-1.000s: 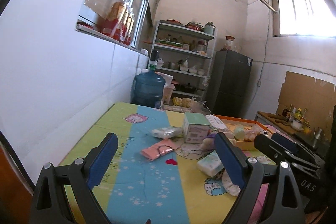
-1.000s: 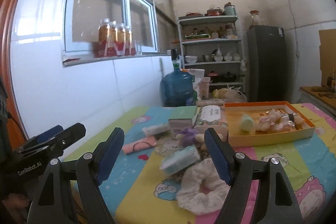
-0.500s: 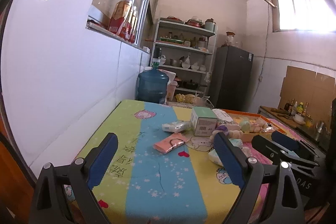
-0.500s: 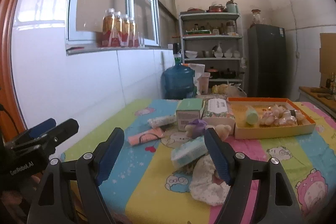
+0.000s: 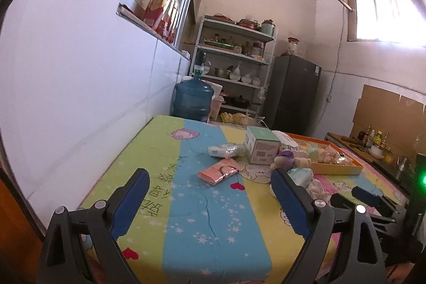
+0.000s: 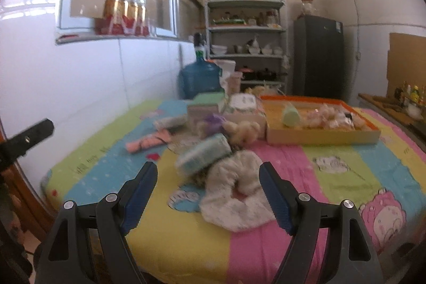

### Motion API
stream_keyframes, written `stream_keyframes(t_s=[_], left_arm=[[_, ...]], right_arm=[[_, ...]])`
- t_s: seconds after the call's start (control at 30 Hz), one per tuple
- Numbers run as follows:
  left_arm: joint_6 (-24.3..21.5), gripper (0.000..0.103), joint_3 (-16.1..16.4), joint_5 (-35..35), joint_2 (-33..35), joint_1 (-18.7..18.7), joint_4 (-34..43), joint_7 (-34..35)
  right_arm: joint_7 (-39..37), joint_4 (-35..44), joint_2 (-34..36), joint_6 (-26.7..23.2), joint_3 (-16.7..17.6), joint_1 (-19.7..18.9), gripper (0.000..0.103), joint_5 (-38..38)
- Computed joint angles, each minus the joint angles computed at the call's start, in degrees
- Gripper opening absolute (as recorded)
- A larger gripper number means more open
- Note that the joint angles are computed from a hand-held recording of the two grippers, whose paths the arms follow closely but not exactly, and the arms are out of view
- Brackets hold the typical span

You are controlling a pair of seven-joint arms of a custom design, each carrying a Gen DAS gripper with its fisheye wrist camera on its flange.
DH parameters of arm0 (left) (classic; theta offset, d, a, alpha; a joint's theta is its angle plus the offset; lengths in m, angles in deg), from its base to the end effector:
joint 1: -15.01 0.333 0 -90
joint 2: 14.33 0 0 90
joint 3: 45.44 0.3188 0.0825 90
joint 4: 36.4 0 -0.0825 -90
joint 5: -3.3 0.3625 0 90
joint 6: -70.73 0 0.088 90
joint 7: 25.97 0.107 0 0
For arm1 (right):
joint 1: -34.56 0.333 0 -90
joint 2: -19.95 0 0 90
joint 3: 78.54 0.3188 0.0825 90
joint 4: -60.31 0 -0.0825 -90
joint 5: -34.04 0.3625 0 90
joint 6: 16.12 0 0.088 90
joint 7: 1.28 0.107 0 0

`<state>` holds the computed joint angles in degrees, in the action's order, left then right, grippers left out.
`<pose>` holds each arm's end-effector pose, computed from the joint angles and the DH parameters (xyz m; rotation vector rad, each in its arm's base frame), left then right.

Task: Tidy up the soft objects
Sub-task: 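Move both open tools back over the pile of soft items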

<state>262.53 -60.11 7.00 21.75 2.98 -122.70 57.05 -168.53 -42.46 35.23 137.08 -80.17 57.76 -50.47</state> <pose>0.6760 -0.2852 0.4732 -1.3565 1.7711 -1.4360 0.5862 0.2659 0.4600 -1.3834 1.7198 -0.9998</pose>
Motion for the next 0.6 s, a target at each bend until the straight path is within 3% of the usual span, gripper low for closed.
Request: stream_keyframes(t_s=[0.13, 0.27, 0.47, 0.6], left_arm=[[-2.0, 0.093, -4.2, 1.8, 2.3, 2.6, 2.4, 1.2], [-4.3, 0.093, -5.3, 1.9, 4.1, 2.5, 4.9, 2.6], [-8.4, 0.093, -12.5, 1.5, 8.2, 5.5, 9.6, 7.8], [-12.4, 0.093, -14.9, 0.2, 10.8, 5.1, 13.7, 12.6]], right_arm=[[-1.7, 1.1, 1.5, 1.1, -0.6, -0.7, 0.080, 2.2], [-5.5, 1.7, 2.7, 2.0, -1.4, -1.4, 0.080, 5.4], [-14.8, 2.0, 5.1, 8.5, -2.6, -3.8, 0.080, 17.2], [-21.2, 1.3, 6.5, 13.5, -2.9, -4.8, 0.080, 24.2]])
